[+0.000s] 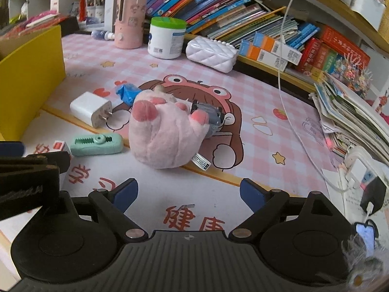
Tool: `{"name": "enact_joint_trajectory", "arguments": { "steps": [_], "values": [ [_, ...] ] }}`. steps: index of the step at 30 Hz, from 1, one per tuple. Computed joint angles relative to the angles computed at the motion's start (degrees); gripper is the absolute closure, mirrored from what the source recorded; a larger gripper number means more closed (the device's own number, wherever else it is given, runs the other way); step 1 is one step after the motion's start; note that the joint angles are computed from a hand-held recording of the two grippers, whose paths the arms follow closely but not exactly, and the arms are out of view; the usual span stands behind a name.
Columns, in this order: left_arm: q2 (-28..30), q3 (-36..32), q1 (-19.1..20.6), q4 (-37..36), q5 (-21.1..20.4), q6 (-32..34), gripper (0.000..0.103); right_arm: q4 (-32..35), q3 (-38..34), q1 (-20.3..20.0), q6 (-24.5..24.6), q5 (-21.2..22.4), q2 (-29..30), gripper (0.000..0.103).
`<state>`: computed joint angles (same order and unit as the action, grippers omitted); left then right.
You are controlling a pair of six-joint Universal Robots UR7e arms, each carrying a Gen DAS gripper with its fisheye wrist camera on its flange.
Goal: Organize objects
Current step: 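Reach the left tool to the white-and-red small box and grasp it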
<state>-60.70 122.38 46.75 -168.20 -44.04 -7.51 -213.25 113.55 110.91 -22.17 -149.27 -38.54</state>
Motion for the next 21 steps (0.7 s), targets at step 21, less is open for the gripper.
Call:
{"name": "enact_joint_trajectory", "arguments": {
  "steps": [21],
  "values": [
    [0.9, -1.4, 1.0, -5.7, 1.1, 1.4, 0.09, -11.1, -5.1, -1.4, -22.6, 4.0, 4.4, 0.012]
  ]
}}
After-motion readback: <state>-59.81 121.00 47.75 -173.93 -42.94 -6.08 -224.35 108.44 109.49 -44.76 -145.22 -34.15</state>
